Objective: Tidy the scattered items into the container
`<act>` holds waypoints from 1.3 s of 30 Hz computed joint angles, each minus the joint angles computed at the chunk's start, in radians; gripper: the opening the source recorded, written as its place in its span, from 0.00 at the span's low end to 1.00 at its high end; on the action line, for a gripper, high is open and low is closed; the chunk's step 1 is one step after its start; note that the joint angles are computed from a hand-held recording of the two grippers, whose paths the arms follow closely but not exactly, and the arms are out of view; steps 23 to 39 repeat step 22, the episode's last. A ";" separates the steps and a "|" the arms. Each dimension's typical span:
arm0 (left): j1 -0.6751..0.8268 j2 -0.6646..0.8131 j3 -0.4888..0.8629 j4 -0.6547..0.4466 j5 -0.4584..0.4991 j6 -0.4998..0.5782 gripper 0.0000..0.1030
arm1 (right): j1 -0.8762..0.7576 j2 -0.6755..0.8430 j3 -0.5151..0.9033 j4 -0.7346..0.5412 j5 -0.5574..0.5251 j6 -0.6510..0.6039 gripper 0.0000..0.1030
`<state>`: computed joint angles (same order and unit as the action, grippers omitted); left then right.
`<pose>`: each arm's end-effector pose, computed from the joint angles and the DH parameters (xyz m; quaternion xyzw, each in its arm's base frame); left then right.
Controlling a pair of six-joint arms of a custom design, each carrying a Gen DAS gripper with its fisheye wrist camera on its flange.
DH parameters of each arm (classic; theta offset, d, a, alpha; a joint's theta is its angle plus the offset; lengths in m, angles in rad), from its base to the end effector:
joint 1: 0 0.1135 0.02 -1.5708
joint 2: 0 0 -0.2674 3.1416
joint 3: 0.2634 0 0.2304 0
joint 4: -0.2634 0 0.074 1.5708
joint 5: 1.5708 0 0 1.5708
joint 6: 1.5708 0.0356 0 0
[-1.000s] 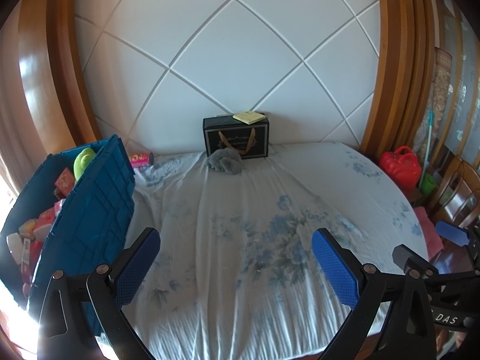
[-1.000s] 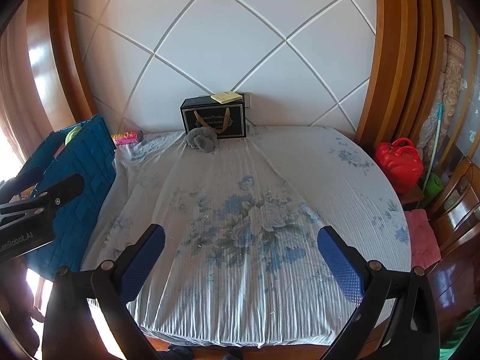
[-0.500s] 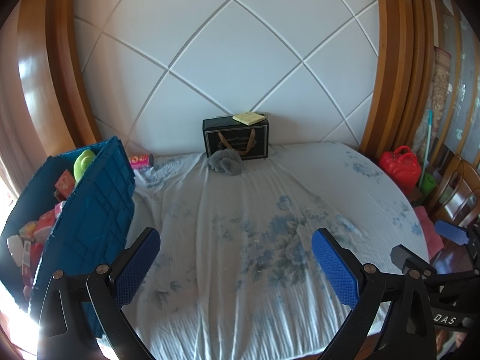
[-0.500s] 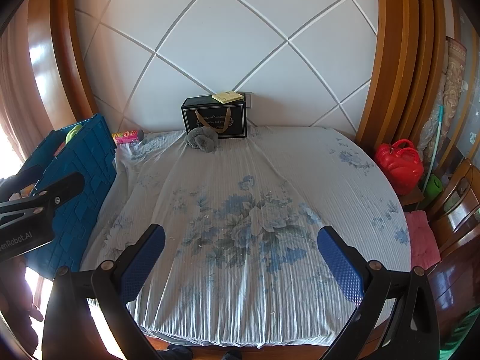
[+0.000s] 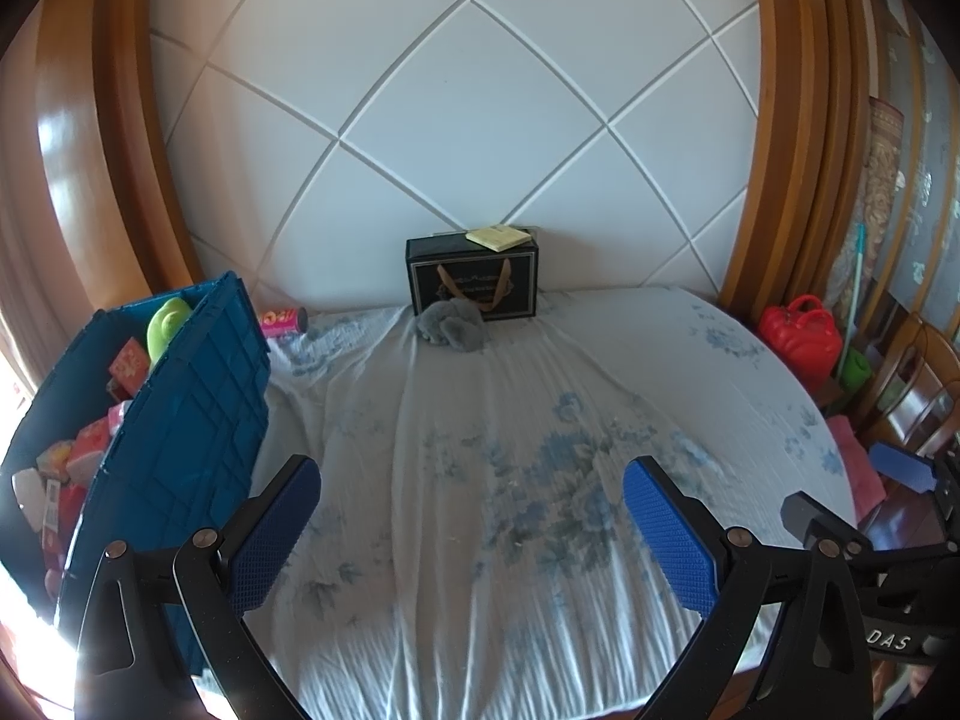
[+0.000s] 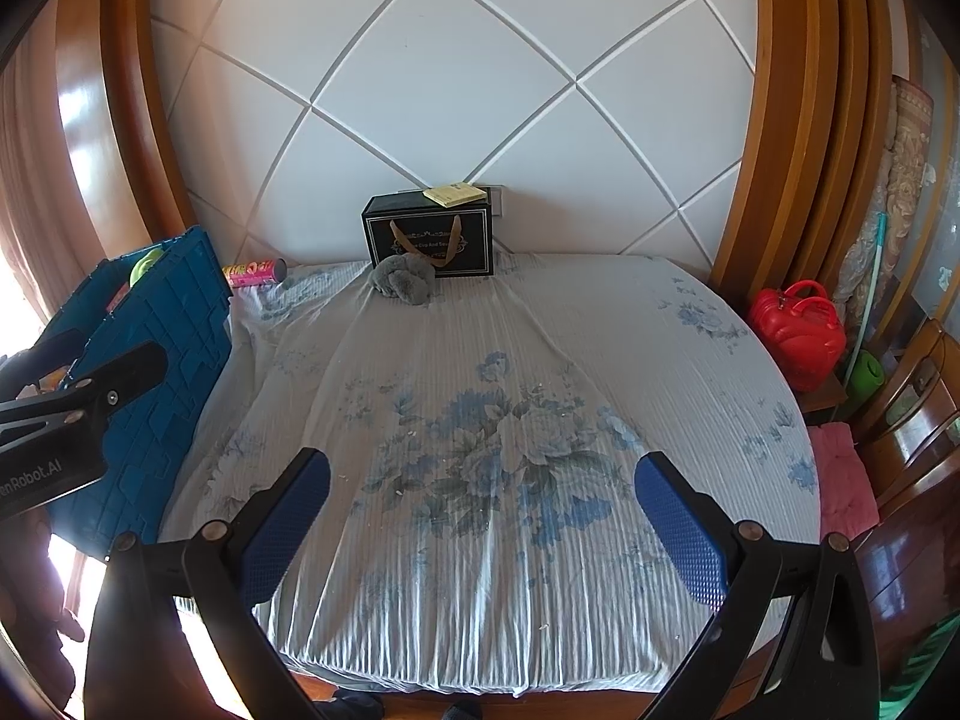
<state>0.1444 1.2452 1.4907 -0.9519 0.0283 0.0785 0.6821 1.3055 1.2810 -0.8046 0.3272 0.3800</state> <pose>0.2169 0.0305 0.4080 -0.0240 0.9077 0.0338 0.4177 0.1986 0.1465 0.3466 -0.0800 0.9180 0.0502 0.3852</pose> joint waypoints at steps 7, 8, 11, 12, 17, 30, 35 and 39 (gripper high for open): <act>-0.022 0.002 0.000 0.012 -0.023 -0.017 0.99 | -0.007 -0.001 -0.004 0.004 -0.005 -0.005 1.00; -0.025 0.002 -0.001 0.014 -0.025 -0.017 0.99 | -0.010 -0.001 -0.004 0.004 -0.009 -0.007 1.00; -0.034 0.001 -0.007 0.019 -0.030 -0.016 0.99 | -0.012 -0.001 -0.005 0.006 -0.010 -0.008 1.00; -0.035 0.001 -0.008 0.021 -0.028 -0.017 0.99 | -0.012 -0.001 -0.006 0.008 -0.010 -0.010 1.00; -0.002 0.000 -0.016 0.022 0.036 -0.027 0.99 | -0.016 -0.002 -0.009 0.011 -0.014 -0.013 1.00; -0.010 0.004 -0.026 0.024 -0.001 -0.042 0.99 | -0.017 -0.002 -0.009 0.011 -0.014 -0.014 1.00; -0.010 0.004 -0.026 0.024 -0.001 -0.042 0.99 | -0.017 -0.002 -0.009 0.011 -0.014 -0.014 1.00; -0.010 0.004 -0.026 0.024 -0.001 -0.042 0.99 | -0.017 -0.002 -0.009 0.011 -0.014 -0.014 1.00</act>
